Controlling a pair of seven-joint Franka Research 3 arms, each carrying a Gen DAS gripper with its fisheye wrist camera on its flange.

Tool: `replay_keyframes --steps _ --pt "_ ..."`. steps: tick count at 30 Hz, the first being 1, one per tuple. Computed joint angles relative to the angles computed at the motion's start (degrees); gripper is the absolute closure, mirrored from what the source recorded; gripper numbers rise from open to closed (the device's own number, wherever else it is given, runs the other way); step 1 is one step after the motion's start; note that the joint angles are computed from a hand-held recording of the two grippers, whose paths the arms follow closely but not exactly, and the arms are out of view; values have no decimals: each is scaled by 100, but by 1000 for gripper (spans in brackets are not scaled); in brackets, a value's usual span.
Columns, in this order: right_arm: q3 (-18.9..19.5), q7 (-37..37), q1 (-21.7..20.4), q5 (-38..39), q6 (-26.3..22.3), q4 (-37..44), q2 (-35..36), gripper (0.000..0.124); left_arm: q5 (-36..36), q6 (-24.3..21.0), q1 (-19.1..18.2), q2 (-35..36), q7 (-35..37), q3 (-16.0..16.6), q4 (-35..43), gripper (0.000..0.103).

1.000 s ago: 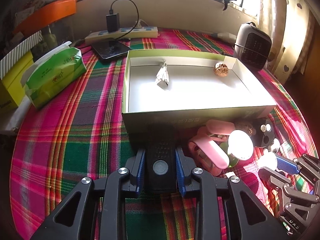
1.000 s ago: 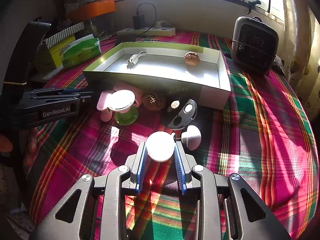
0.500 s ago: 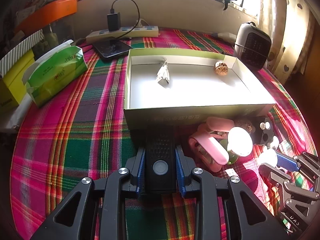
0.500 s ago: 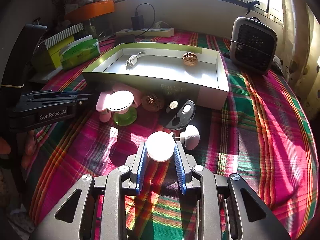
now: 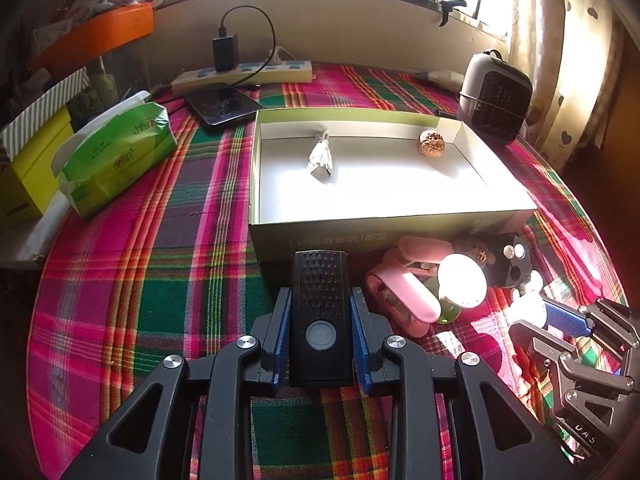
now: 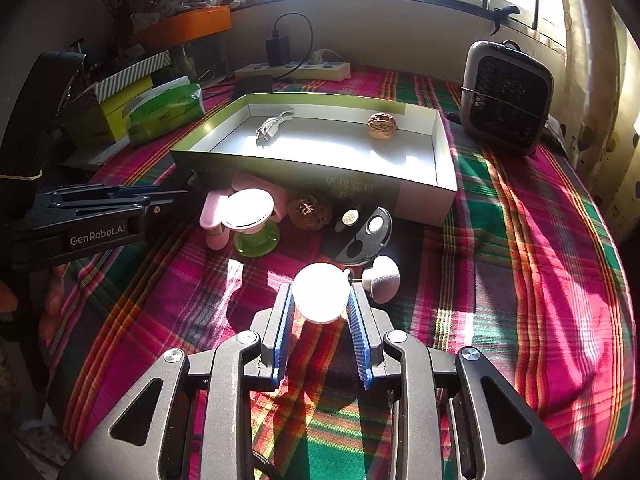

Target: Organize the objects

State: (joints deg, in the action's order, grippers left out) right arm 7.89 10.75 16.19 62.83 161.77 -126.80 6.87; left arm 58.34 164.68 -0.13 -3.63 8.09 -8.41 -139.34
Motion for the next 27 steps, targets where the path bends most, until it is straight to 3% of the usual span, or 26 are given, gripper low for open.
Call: replay_keyframes --steps 13,27 --pt "-47 -16 11 71 -128 106 -108 95 -321 122 29 -189 453 -59 0 78" --pt "-49 452 -45 -456 -270 641 163 95 -972 183 -22 67 1307 -13 413 78"
